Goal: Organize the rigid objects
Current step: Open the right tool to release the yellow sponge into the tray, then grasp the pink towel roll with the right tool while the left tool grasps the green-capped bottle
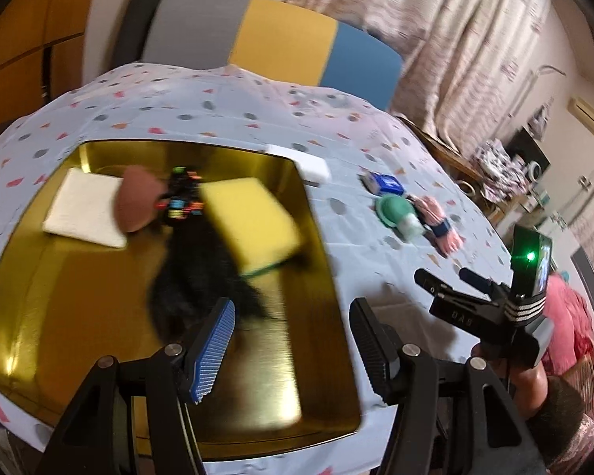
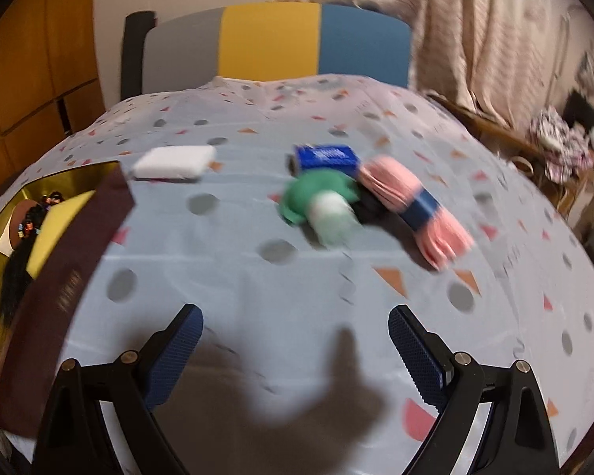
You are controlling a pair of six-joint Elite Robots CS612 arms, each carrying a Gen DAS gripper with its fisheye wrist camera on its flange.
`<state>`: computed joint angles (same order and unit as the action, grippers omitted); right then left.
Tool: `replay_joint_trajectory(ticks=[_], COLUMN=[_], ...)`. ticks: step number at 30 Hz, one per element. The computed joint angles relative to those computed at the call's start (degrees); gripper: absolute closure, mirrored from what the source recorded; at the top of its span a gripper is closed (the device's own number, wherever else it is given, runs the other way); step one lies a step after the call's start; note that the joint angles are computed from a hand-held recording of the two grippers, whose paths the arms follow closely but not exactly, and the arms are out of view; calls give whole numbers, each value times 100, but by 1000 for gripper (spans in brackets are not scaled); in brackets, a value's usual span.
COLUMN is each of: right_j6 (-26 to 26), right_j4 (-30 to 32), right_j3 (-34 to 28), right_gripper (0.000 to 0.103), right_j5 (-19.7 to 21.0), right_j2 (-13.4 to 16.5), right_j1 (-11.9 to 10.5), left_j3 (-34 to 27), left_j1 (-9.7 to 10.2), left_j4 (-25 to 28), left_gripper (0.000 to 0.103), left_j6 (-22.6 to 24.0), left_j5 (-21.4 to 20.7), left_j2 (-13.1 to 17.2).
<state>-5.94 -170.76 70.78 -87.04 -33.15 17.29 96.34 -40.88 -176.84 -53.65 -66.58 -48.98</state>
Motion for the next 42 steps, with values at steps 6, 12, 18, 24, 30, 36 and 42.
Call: replay_joint_trajectory(ticks=[6,12,18,24,30,36,42], right_j6=[-65,-267,-624,-665,-203,206,1143], right_j4=[-74,-74,707,1775,1260,817,140], right_j3=[70,-628,-1814,-2667,-2282,-1701,-917], right_gripper=[8,8,10,38,52,56,56], right_j5=[3,-175,-262,547,876,921,766], right_j2=[-12,286,811,1228,1131,859,527], right_j1=[-232,-357,-363,-469,-543,-600,-680], left_j3=[-403,-728,-925,-1079,-1344,-1810,-2541], left_j1=[-24,-65,-72,-65,-36,1,88], left_j4=[130,385,569,819,1050,1266,1719], left_gripper=[42,42,42,42,42,42,42], left_j6=[354,651,693,742,843,1065,1248], left_j5=[-341,-486,-604,-650,-777,-936,-1096], left_j2=[185,299,355,407,543,768,1128])
